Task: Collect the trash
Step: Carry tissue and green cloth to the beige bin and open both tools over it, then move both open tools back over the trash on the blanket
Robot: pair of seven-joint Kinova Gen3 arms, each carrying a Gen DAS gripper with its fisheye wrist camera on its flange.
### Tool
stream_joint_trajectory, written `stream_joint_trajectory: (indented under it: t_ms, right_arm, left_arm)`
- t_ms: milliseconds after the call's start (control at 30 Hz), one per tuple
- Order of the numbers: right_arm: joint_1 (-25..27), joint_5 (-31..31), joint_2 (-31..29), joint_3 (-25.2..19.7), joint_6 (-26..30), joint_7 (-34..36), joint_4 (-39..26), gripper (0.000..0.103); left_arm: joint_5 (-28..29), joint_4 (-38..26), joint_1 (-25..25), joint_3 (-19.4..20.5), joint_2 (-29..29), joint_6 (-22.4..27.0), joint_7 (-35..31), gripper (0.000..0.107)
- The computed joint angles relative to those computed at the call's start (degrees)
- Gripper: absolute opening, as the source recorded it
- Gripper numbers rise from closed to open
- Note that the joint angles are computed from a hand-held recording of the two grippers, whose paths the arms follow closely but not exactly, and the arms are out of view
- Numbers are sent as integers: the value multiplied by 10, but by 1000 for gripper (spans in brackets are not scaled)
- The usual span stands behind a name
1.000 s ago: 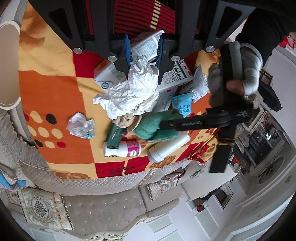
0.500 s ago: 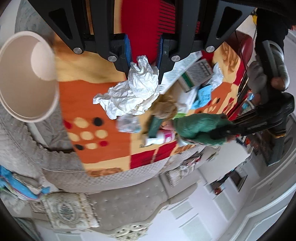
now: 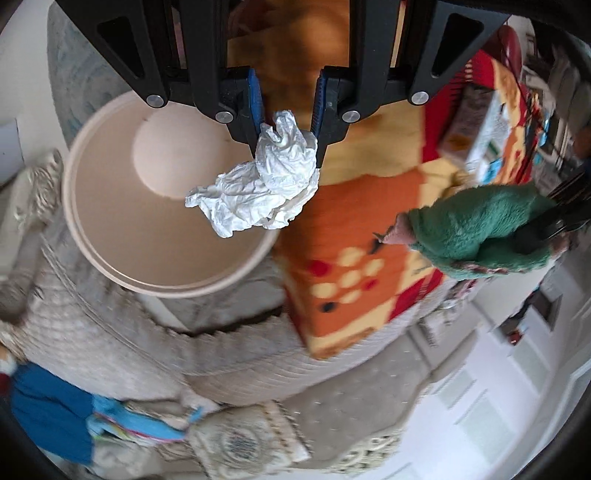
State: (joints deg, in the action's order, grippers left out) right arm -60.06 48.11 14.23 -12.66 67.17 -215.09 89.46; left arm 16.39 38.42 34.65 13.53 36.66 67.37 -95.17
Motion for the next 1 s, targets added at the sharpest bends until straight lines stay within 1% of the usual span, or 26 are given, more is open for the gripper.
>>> stream_joint_trajectory:
  t_ms: [67, 100, 133, 167, 200, 267, 333, 433, 600, 700, 800, 900, 1000]
  right_arm:
    - [10, -10, -12, 2, -13, -19, 29, 21]
    - [16, -15, -17, 1, -18, -24, 40, 24]
    - [23, -22, -22, 0, -21, -27, 50, 41]
    - [29, -30, -26, -1, -20, -29, 58, 53]
    - [34, -29, -30, -6, -18, -40, 67, 69]
    - [27, -18, -36, -9, -8, -73, 85, 71]
    - [29, -17, -41, -17, -7, -92, 100, 71]
    - [32, -13, -52, -28, -23, -129, 126, 71]
    - [41, -19, -45, -36, -45, -129, 130, 71]
    - [33, -11, -38, -36, -40, -126, 120, 71]
    - [21, -7, -24, -34, -13, -102, 89, 71]
    - [9, 1, -13, -28, 8, -80, 56, 71]
    - [-5, 5, 4, -21, 35, -46, 13, 71]
  left_arm:
    - [-17, -1, 28, -9, 10, -17, 14, 9]
    - [-17, 0, 32, -7, 14, -23, 16, 10]
    - [-14, 3, 34, -2, 19, -31, 14, 11]
    - [-10, 1, 38, 4, 29, -38, 6, 16]
    - [-11, -2, 42, 5, 34, -39, 2, 26]
    - [-23, -6, 59, -4, 43, -44, 8, 38]
    - [-32, -17, 67, -7, 51, -33, 12, 39]
    - [-40, -14, 71, -11, 48, -27, 12, 39]
    - [-52, 28, 65, -15, 21, -36, 9, 39]
    - [-66, 57, 63, -22, 2, -48, 16, 39]
    - [-86, 82, 64, -28, -15, -60, 24, 39]
    - [-106, 131, 62, -33, -45, -94, 28, 39]
    - [-113, 174, 47, -28, -71, -124, 27, 39]
